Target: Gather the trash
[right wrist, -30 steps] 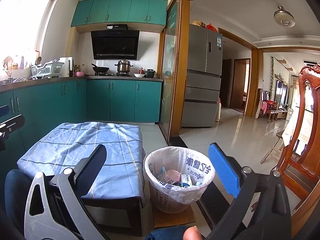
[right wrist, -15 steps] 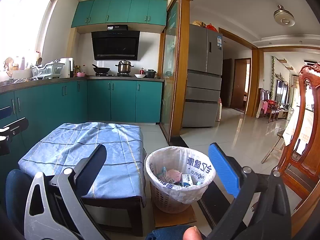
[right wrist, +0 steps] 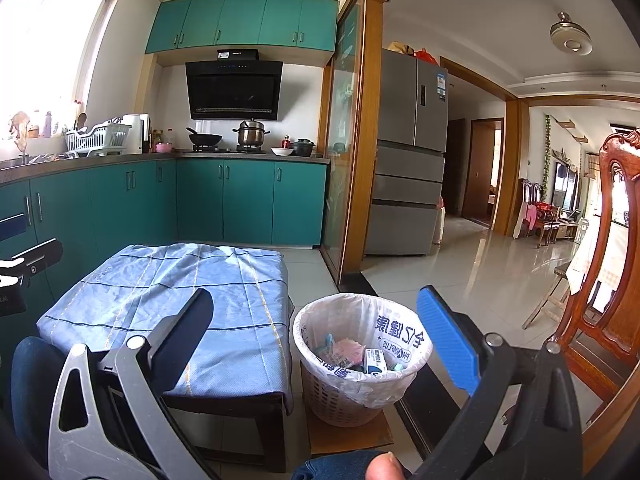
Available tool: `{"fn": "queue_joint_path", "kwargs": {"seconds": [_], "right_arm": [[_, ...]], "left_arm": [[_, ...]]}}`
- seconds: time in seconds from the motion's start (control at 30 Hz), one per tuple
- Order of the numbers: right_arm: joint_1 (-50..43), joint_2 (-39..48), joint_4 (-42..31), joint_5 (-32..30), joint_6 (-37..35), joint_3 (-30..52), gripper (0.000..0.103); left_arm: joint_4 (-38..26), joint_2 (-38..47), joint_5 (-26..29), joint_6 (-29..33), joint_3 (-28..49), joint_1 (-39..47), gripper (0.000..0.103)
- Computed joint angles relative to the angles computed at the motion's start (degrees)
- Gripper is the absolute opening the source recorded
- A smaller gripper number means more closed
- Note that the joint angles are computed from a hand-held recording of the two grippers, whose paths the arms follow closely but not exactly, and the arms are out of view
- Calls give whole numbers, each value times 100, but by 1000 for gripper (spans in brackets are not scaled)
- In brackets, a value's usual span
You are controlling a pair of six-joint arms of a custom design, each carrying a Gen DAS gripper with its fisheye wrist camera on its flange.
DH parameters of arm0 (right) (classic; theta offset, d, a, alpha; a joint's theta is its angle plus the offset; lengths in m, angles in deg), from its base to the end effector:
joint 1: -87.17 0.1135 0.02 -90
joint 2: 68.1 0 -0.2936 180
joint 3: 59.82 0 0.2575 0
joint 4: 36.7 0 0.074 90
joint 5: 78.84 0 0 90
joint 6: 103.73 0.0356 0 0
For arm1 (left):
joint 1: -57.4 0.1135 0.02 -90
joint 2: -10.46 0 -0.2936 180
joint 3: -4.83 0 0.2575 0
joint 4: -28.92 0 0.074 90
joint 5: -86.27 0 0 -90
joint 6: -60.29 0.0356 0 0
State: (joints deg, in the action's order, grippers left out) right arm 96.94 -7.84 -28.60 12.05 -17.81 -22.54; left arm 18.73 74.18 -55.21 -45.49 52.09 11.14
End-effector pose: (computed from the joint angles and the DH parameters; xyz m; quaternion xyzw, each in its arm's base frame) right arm 0.2143 0.0363 0.2398 -0.0909 0.7875 0.0241 0.6091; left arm 0.1742 -0.1418 0.2607 -0.0185 0.7996 0.0730 0.5958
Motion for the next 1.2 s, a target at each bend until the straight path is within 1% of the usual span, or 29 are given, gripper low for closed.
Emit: {"fn": "queue_joint_path", "kwargs": {"seconds": [0.53, 0.83, 0.93, 1.0, 1.1, 1.13, 1.2], "right_arm": [[-67, 230, 95, -83, -83, 21, 99], [-59, 516, 189, -101, -100, 87, 99], [-49, 639, 204, -97, -98, 150, 99], [-48, 740, 224, -100, -102, 190, 99], [-44, 979, 244, -90, -95, 291, 99], [-33, 1066, 219, -78, -87, 348, 99], [-13, 1251, 51, -16, -56, 522, 99]], "left_arm": [[105, 158, 210, -61, -40, 172, 100], [354, 339, 291, -7, -64, 237, 100], [429, 442, 398, 4, -61, 306, 100], [435, 524, 510, -33, -34, 412, 100], [533, 801, 892, -35, 43, 784, 100], [635, 916, 1065, 19, 84, 951, 100], [897, 1354, 1732, 271, 343, 1526, 100]]}}
